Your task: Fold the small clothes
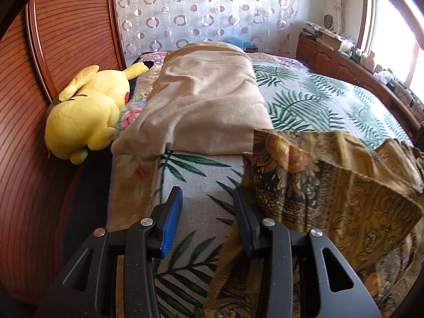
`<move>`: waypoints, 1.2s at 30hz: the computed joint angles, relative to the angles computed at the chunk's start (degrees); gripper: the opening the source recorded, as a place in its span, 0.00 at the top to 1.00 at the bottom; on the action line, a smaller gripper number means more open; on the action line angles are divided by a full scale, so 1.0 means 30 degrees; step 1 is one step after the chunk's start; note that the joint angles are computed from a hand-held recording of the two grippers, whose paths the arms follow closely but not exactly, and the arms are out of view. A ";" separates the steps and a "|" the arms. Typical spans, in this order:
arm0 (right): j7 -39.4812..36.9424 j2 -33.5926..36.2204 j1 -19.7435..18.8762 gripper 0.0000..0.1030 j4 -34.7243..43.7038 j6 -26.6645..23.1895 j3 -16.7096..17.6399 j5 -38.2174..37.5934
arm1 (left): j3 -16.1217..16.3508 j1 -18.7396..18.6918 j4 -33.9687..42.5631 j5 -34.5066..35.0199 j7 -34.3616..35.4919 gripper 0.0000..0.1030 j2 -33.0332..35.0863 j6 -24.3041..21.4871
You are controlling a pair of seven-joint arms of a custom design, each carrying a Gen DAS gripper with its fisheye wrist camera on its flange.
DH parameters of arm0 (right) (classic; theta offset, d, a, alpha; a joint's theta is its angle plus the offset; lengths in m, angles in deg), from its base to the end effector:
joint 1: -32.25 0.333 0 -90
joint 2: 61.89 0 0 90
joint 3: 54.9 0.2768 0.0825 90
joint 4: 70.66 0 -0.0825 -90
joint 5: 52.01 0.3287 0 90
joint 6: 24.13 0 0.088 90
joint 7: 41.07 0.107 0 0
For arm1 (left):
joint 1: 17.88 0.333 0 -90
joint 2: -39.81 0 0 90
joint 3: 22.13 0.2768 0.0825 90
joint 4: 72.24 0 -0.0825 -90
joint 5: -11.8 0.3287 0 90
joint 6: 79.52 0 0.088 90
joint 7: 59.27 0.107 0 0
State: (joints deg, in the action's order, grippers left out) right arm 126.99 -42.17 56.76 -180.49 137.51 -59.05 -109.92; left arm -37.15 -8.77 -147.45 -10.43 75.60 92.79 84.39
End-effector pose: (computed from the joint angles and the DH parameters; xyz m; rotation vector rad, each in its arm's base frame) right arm 0.5405 0.2489 0.3576 -1.6831 1.8740 -0.7191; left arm 0.7126 0.0062 0.2658 -1.4798 2.1712 -0.8468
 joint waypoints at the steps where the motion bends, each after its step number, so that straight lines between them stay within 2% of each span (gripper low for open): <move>1: 0.0131 0.0112 0.0022 0.44 0.0112 -0.0050 -0.0052 -0.0029 | -0.0266 0.0228 -0.0037 -0.0154 0.0107 0.60 -0.0060 -0.0256; 4: 0.0579 0.0224 -0.0108 0.42 0.0052 0.0536 -0.0197 -0.0092 | -0.0456 0.0370 -0.0403 -0.0381 0.0364 0.60 -0.0337 -0.0426; 7: 0.0491 0.0329 0.0007 0.42 0.0207 0.0301 -0.0230 -0.0100 | -0.1340 0.0979 -0.1242 -0.1024 0.1422 0.60 -0.0762 -0.0048; 9: 0.0475 0.0337 0.0022 0.42 0.0203 0.0317 -0.0241 -0.0089 | -0.1873 0.1398 -0.1384 -0.1536 0.2158 0.60 -0.0846 -0.0412; 11: 0.0484 0.0310 0.0043 0.42 0.0163 0.0345 -0.0241 -0.0087 | -0.1556 0.1164 -0.1159 -0.1622 0.2147 0.60 -0.0842 -0.1105; 13: 0.0418 0.0312 0.0006 0.42 0.0129 0.0451 -0.0234 -0.0042 | -0.1785 0.1368 -0.1093 -0.1960 0.2694 0.60 -0.0868 -0.1922; 17: 0.0493 0.0290 -0.0050 0.42 -0.0025 0.0888 -0.0324 -0.0063 | -0.1982 0.1489 -0.1633 -0.2801 0.3712 0.60 -0.1290 -0.2299; 21: 0.0307 0.0263 -0.0111 0.42 -0.0172 0.1264 -0.0331 0.0058 | -0.1497 0.1048 -0.1368 -0.3131 0.3813 0.60 -0.1224 -0.2647; 23: 0.0153 0.0268 -0.0170 0.50 -0.0245 0.1674 -0.0340 0.0108 | -0.1461 0.0981 -0.1210 -0.3312 0.3887 0.60 -0.1131 -0.2694; 25: -0.0399 0.0340 -0.0376 0.71 -0.0343 0.2506 -0.0218 0.0442 | -0.1458 0.0952 -0.1138 -0.3447 0.4042 0.60 -0.1084 -0.2715; 26: -0.0914 0.0418 -0.0521 0.77 -0.0384 0.2941 -0.0080 0.0799 | -0.1473 0.0972 -0.1091 -0.3501 0.4151 0.61 -0.1058 -0.2778; 27: -0.1368 0.0491 -0.0582 0.89 -0.0414 0.3306 0.0007 0.1165 | -0.1501 0.1003 -0.1089 -0.3560 0.4281 0.66 -0.1063 -0.2854; 28: -0.1544 0.0523 -0.0419 0.90 -0.0437 0.3575 -0.0141 0.1211 | -0.1605 0.1100 -0.1096 -0.3633 0.4461 0.71 -0.1101 -0.3184; 30: -0.1235 0.0448 0.0243 0.91 -0.0447 0.3634 -0.0761 0.0755 | -0.1765 0.1329 -0.1077 -0.3881 0.4835 0.93 -0.1190 -0.3969; 31: -0.0478 0.0342 0.0631 0.91 -0.0558 0.4053 -0.1251 0.0114 | -0.1841 0.1403 -0.1303 -0.4056 0.5149 0.94 -0.1367 -0.4069; 33: 0.1946 -0.0148 0.1706 0.92 -0.0757 0.4301 -0.2484 -0.2195 | -0.2154 0.1588 -0.2333 -0.4729 0.6166 0.97 -0.1994 -0.3250; 36: 0.5384 -0.1248 0.2381 0.92 -0.1019 0.3892 -0.3005 -0.5776 | -0.3430 0.2609 -0.4048 -0.6764 0.8338 0.98 -0.3150 -0.1734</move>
State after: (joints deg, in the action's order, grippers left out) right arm 143.14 -45.91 63.90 -183.54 149.19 -68.07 -127.24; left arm -47.44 -0.94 -159.60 -30.73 100.61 83.34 79.19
